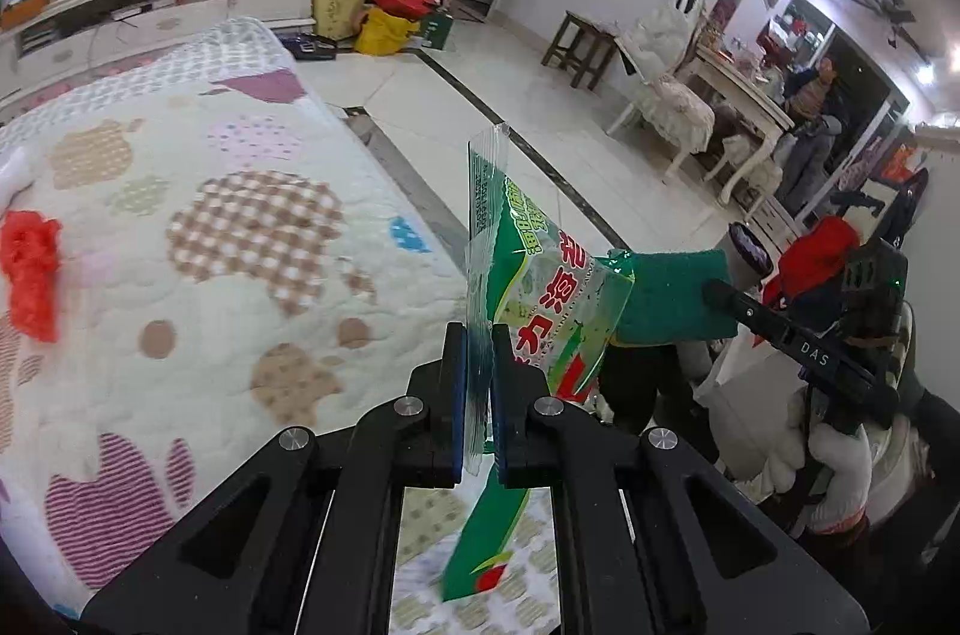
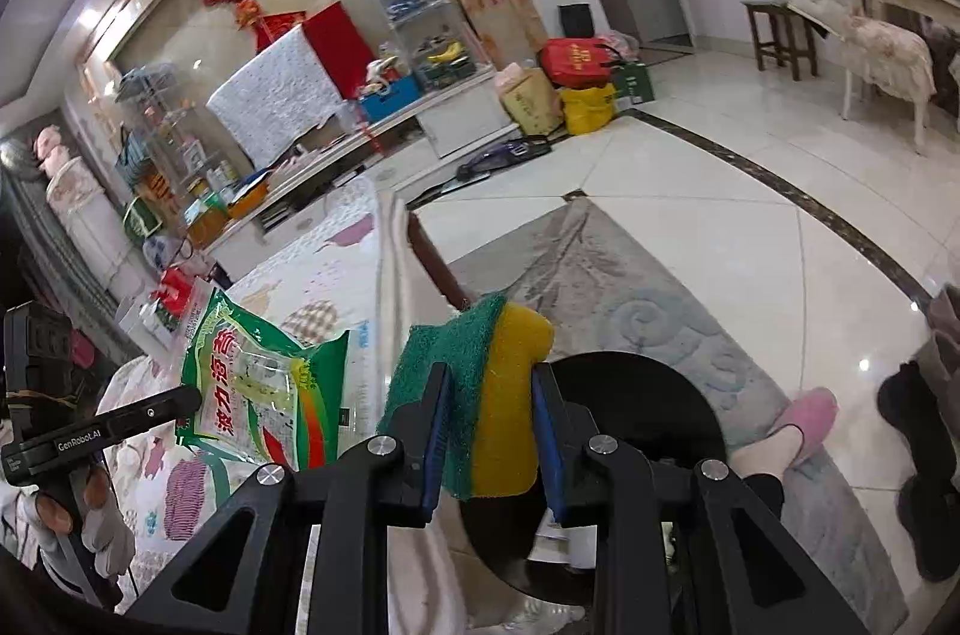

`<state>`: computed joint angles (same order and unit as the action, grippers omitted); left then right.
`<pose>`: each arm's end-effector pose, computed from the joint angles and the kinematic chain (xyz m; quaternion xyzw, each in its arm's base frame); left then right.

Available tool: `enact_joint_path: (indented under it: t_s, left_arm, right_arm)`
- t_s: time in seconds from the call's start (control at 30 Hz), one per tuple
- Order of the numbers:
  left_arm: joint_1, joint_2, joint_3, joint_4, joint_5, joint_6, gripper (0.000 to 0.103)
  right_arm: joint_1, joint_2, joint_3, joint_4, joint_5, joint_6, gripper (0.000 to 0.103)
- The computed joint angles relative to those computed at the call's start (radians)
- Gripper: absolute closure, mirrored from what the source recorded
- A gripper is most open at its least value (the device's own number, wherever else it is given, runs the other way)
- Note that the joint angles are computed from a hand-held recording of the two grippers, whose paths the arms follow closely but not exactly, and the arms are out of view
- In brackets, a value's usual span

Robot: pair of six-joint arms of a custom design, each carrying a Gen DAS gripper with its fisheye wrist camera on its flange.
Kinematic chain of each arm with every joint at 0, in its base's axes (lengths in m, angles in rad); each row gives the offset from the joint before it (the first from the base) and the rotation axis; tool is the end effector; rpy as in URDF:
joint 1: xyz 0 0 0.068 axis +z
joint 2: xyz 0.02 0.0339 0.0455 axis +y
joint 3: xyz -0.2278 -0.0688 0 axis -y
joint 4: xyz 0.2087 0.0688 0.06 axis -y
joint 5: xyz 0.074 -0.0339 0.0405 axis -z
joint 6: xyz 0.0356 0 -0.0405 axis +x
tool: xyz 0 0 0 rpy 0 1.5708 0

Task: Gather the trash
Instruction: 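Carry the seaweed bag and sponge with both grippers to the black bin, then open both grippers over the bin dropping the bag and sponge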

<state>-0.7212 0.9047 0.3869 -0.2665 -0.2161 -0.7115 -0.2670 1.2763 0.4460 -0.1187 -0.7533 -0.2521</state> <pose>0.1307 -0.1047 0.1646 -0.0369 0.9185 -0.1750 0.3527 0.1966 -0.0285 0.1367 -0.1059 0.8861 0.2654 0.3648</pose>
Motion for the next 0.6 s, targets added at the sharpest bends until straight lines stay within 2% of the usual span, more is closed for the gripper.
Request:
enact_joint_path:
  t_s: [0.27,0.6]
  left_arm:
    - [-0.045,0.261,0.09,0.124,-0.016,-0.015,0.099]
    - [-0.053,0.512,0.188,0.22,-0.006,-0.028,0.099]
  right_arm:
    - [-0.149,0.106,0.06,-0.054,-0.034,-0.117,0.078]
    - [-0.183,0.209,0.068,0.006,0.041,-0.146,0.078]
